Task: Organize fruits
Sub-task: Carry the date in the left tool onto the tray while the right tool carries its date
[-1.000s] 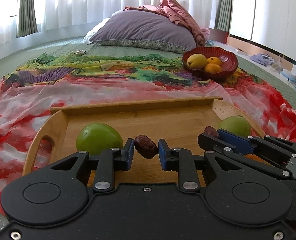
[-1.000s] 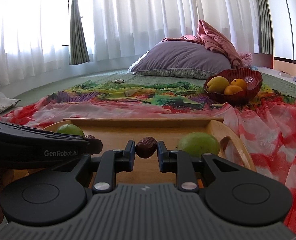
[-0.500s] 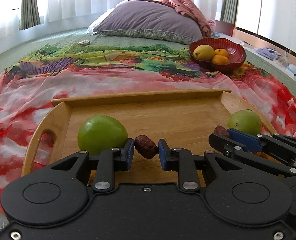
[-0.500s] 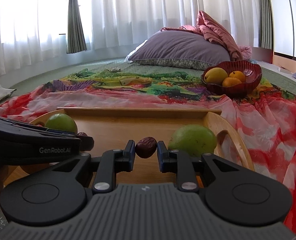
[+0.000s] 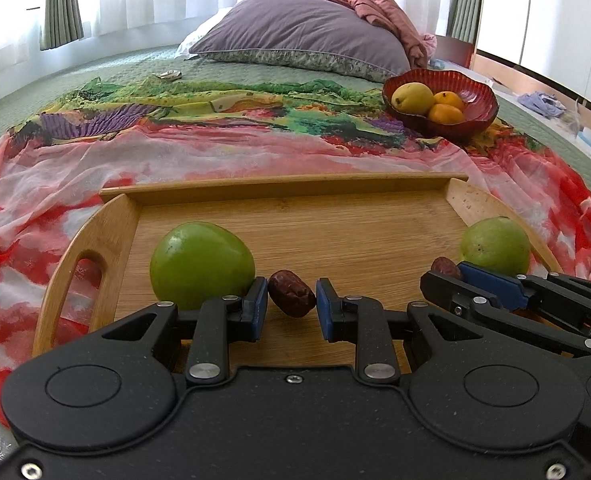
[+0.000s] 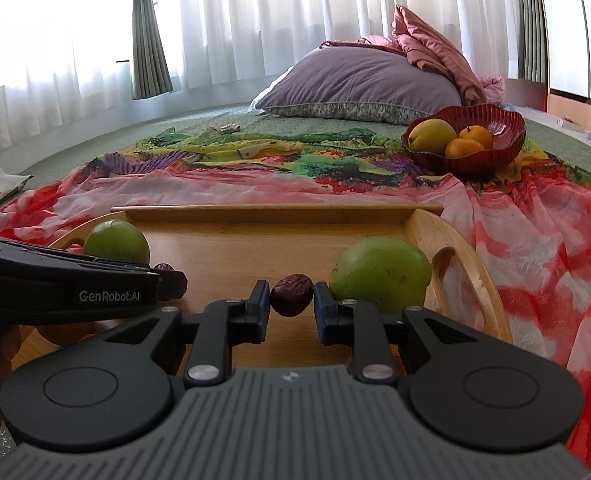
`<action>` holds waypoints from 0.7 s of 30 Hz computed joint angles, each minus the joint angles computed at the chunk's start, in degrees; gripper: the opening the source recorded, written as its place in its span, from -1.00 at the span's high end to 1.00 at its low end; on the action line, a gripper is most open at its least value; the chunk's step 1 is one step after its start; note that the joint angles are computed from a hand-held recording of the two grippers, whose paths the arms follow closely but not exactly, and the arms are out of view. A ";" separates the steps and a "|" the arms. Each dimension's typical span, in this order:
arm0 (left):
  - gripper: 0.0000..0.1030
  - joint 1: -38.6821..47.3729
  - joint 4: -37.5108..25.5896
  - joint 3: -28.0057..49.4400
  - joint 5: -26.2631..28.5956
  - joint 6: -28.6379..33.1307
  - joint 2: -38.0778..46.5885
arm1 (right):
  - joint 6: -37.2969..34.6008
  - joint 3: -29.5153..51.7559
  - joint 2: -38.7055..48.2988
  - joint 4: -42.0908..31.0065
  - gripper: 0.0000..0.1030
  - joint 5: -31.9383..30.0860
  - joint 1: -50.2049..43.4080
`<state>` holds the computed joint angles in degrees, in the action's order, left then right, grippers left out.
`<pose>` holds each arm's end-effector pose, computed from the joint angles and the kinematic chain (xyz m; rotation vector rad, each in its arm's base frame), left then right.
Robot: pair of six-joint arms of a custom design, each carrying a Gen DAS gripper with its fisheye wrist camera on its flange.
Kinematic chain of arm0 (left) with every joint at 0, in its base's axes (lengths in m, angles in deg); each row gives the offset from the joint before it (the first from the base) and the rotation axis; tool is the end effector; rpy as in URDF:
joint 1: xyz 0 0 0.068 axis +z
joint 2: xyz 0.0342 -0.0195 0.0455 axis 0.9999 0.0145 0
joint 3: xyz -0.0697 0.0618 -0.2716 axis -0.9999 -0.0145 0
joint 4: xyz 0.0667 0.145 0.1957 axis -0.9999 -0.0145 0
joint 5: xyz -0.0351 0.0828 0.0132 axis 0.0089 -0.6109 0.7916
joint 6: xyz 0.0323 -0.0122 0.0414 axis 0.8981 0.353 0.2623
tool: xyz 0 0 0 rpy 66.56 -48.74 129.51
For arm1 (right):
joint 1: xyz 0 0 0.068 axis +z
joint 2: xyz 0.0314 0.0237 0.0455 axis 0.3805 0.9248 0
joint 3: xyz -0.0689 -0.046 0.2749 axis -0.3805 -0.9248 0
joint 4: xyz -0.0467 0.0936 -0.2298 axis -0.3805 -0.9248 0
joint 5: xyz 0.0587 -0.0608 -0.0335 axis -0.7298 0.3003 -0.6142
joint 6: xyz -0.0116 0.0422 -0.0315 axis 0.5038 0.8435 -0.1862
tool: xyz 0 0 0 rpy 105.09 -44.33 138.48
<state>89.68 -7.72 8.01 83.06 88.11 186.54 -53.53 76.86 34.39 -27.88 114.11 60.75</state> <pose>0.3400 -0.0082 0.1095 0.4353 2.2592 -0.2437 0.2606 0.1787 0.0816 0.2032 2.0631 -0.0066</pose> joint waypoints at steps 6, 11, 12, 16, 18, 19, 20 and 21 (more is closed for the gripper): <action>0.52 -0.06 0.13 0.03 -0.12 0.08 0.12 | 0.36 0.35 0.15 -0.91 0.46 -0.52 -0.13; 0.52 -0.15 0.65 0.03 -0.46 0.46 0.62 | 0.33 0.50 0.04 -1.42 0.46 -0.56 -0.12; 0.52 -0.17 0.63 0.03 -0.48 0.46 0.60 | 0.33 0.52 0.03 -1.51 0.46 -0.53 -0.09; 0.52 -0.25 1.03 0.00 -0.83 0.84 0.89 | 0.31 0.52 0.01 -1.48 0.46 -0.56 -0.10; 0.52 -0.30 1.18 -0.05 -0.92 0.92 0.96 | 0.32 0.52 0.00 -1.50 0.46 -0.55 -0.09; 0.52 -0.35 1.29 -0.11 -1.02 1.00 0.95 | 0.35 0.54 0.01 -1.53 0.46 -0.52 -0.08; 0.52 -0.44 1.45 -0.25 -1.17 1.08 0.91 | 0.35 0.54 0.01 -1.53 0.46 -0.52 -0.08; 0.52 -0.54 1.51 -0.28 -1.32 1.18 0.92 | 0.33 0.56 0.01 -1.57 0.46 -0.50 -0.05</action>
<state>89.14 -6.21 7.73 81.74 89.29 187.46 -53.20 77.42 34.40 -29.45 113.61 60.69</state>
